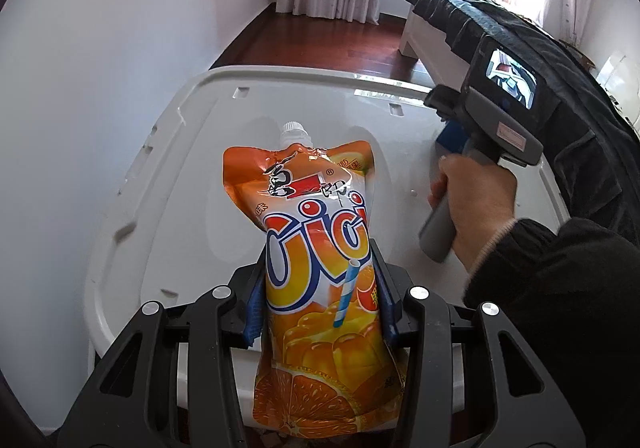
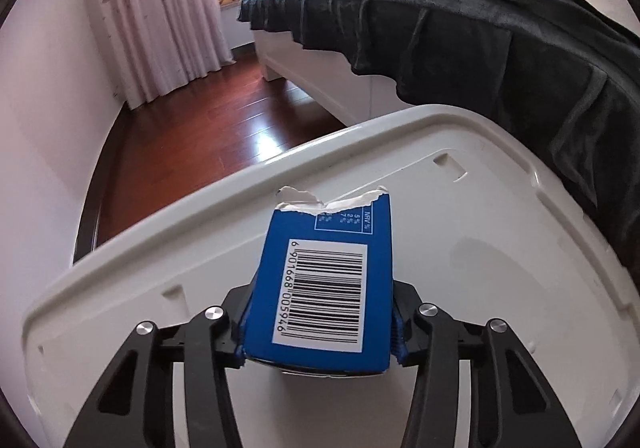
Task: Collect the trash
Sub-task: 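Carry the juice pouch and blue box over the bin and release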
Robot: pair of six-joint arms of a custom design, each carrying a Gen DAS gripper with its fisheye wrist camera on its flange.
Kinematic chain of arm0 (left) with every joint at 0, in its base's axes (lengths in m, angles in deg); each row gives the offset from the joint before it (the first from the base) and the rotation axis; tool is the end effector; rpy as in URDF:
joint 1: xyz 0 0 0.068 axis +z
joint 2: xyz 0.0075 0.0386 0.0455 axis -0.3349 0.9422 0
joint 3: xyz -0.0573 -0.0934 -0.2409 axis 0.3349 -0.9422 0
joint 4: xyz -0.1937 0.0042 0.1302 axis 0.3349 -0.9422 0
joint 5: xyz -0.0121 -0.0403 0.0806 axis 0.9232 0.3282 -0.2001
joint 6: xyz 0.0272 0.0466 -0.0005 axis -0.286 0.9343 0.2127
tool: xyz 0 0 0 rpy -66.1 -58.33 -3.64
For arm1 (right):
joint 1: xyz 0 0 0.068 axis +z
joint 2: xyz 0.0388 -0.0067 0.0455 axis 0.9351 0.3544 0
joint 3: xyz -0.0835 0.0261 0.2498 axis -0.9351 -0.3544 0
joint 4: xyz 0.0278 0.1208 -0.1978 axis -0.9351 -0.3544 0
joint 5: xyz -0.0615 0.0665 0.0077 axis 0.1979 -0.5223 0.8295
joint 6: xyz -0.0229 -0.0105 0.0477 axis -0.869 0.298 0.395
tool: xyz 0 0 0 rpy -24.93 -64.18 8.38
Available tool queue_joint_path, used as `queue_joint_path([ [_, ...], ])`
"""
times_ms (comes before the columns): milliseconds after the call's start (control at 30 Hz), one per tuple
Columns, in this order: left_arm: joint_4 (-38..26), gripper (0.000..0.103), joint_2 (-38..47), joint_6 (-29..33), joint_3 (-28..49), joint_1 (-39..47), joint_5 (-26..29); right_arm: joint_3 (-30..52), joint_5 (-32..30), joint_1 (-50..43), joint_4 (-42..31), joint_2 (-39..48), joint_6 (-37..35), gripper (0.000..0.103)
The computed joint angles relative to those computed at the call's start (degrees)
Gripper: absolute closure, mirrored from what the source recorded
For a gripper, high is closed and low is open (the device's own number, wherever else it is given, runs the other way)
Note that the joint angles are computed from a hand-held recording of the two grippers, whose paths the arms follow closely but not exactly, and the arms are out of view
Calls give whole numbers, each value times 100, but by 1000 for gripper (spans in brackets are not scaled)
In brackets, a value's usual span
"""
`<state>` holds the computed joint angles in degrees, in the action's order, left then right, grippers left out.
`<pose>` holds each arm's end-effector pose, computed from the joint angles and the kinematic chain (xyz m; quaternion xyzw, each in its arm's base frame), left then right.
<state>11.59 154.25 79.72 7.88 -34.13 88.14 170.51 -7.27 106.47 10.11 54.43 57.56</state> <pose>0.2650 -0.0757 0.2687 0.2074 0.9305 -0.1071 0.2822 0.3466 0.2360 0.1950 0.4593 0.8272 -0.1152 0.3026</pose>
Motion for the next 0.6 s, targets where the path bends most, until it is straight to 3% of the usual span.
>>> queue_joint_path([
  [367,475,60,245,76,-186,-49,-180,-3638,-552,405,2821,-2494,-1145,55],
  [500,625,60,545,140,-146,55,-49,-3769,-326,1216,2577,-3100,-1403,55],
  [600,757,60,552,175,-302,53,-23,-3532,-20,1934,2041,-3204,-1057,55],
])
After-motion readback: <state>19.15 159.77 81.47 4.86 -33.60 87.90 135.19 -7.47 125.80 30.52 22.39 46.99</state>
